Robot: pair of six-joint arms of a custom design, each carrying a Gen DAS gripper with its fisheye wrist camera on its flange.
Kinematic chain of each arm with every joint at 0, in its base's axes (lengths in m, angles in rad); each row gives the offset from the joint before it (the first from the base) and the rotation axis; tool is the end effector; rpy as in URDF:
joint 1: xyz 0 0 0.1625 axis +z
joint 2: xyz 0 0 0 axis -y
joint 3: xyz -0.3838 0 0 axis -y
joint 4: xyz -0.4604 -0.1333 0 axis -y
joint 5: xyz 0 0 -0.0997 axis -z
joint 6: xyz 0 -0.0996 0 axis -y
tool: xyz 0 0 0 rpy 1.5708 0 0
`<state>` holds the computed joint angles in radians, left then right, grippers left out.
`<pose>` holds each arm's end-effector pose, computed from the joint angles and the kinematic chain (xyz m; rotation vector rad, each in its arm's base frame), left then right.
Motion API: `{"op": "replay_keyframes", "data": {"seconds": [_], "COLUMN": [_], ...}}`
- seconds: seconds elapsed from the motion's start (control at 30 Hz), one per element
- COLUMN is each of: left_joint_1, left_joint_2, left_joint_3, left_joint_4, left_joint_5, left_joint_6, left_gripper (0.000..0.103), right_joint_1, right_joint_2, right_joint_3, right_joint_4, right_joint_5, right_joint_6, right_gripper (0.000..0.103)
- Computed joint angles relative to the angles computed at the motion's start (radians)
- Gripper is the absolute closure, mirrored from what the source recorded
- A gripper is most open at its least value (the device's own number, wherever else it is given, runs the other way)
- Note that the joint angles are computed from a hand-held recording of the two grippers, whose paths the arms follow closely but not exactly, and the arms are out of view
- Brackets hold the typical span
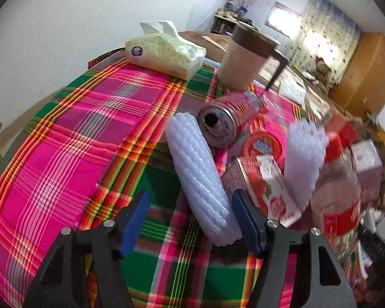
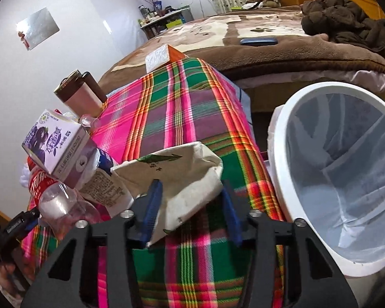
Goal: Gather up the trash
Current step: 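Grasp the white foam net with the left tool while the right grasps the paper bag, then carry foam net and paper bag to the white bin and release both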
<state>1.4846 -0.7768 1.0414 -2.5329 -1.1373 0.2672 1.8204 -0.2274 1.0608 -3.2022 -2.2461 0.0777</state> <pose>0.1011 -0.8645 0.3059 0.2446 2.5194 -0.8635 0.2686 -0.7661 -0.0747 -0.1465 -2.3991 1.1251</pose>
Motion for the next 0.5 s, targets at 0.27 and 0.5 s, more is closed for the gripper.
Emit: {"op": "replay_keyframes", "data": {"seconds": [0.27,0.5], "left_joint_1": [0.006,-0.003], "left_joint_2": [0.038,0.046], "left_joint_3": [-0.064,-0.066], "left_joint_4": [0.028,0.005], "left_joint_5": [-0.015,0.008], "left_joint_6": [-0.022,0.014], "left_gripper": [0.037,0.070], "right_joint_1": [-0.003,0.009], "right_joint_2": [0.003,0.024], "right_joint_3": [-0.006,-0.028], "right_joint_4": [-0.025,-0.074], "right_joint_5": [0.013,-0.022], "right_joint_6": [-0.009,-0.070], "right_gripper": [0.075,0.079]}}
